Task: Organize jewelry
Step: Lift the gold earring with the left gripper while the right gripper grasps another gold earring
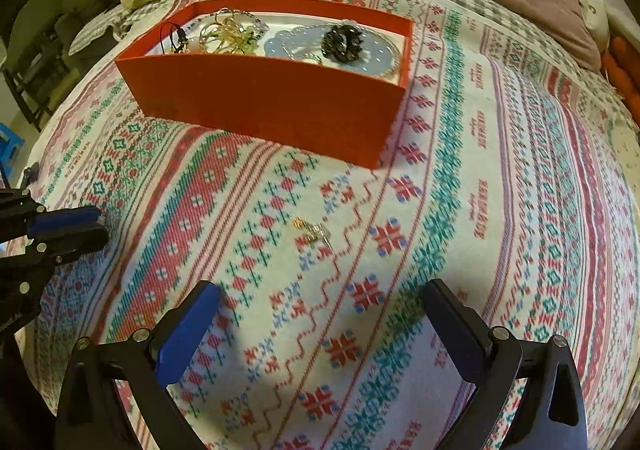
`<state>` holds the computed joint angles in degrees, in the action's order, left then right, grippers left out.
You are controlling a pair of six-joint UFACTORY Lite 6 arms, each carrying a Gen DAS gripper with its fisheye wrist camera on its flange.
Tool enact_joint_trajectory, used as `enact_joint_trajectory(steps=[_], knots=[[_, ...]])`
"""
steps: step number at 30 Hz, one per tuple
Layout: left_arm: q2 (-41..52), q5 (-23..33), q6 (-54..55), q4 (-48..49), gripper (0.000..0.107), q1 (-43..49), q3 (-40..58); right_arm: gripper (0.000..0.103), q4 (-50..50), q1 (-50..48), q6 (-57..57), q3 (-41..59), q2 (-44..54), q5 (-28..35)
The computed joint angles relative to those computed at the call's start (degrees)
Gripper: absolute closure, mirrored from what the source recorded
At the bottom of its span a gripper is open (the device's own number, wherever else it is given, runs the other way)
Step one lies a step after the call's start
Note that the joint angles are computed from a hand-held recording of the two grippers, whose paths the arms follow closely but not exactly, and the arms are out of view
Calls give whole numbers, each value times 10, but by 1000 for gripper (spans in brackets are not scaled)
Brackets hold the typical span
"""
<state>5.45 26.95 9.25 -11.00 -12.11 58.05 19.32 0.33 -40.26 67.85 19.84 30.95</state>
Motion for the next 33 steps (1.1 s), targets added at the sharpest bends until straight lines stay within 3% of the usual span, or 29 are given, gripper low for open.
enact_joint_trajectory(steps=[7,12,19,26,33], knots=[[4,4,-3,-7,95,11,6,48,7,19,-14,47,21,28],[6,10,-2,-14,95,15,14,70,-7,34,13,96,53,44],[4,15,5,-20,94,25,16,84,-19,44,21,106,61,47],[5,19,6,-26,94,34,18,91,-20,46,23,103,60,46],[8,21,7,-29,94,34,28,93,9,17,13,123,54,84]])
